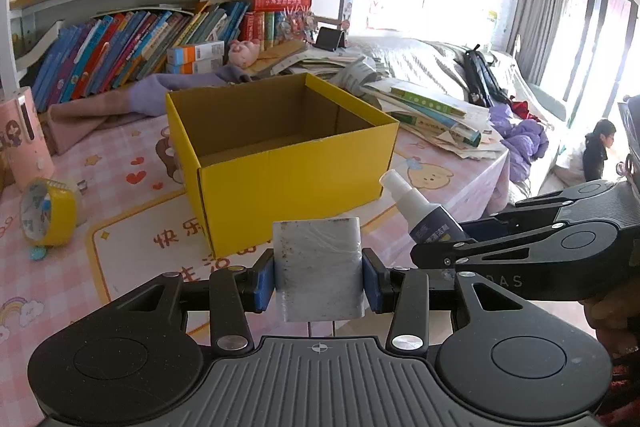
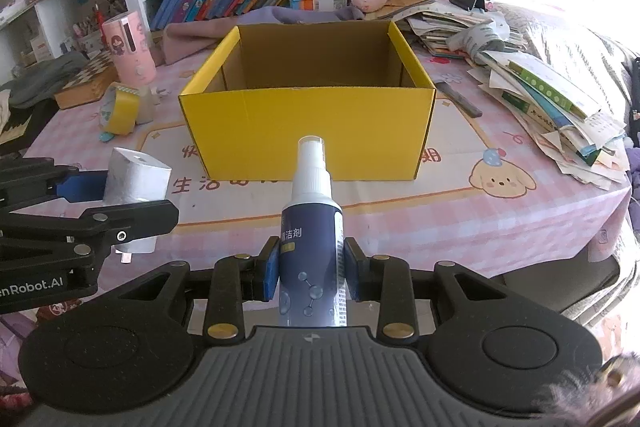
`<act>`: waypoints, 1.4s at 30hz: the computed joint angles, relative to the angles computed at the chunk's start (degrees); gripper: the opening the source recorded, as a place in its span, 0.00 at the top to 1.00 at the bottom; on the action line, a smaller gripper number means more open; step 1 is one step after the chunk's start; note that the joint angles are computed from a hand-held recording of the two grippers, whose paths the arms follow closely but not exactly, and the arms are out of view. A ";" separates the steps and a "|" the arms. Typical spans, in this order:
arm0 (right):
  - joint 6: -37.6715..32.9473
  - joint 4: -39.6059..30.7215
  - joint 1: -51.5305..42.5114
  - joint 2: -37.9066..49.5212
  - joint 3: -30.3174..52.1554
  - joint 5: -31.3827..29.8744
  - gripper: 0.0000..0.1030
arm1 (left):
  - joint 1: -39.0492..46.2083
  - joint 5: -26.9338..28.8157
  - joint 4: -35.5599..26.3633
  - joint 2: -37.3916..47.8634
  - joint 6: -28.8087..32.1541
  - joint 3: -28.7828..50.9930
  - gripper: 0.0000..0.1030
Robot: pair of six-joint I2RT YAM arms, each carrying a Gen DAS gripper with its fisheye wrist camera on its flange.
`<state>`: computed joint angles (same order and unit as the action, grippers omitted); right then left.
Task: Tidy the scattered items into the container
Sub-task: 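Lower the charger with the left tool while the right tool lowers the bottle into the box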
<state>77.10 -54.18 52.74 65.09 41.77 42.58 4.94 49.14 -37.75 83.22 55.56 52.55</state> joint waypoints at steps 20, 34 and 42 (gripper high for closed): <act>-35.47 16.40 -25.63 -11.11 -0.02 -7.67 0.71 | -11.72 -2.07 13.82 1.82 -17.98 6.12 0.59; -67.81 34.28 -57.64 1.47 6.34 -35.08 0.71 | -21.83 -15.35 26.75 13.53 -34.56 16.85 0.59; -77.30 38.31 -64.69 19.21 14.50 -44.31 0.71 | -26.76 -24.60 23.97 25.82 -32.54 28.90 0.59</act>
<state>-0.20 -15.87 -11.96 84.30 56.26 -1.73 -21.82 24.54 -13.78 109.04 23.02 81.45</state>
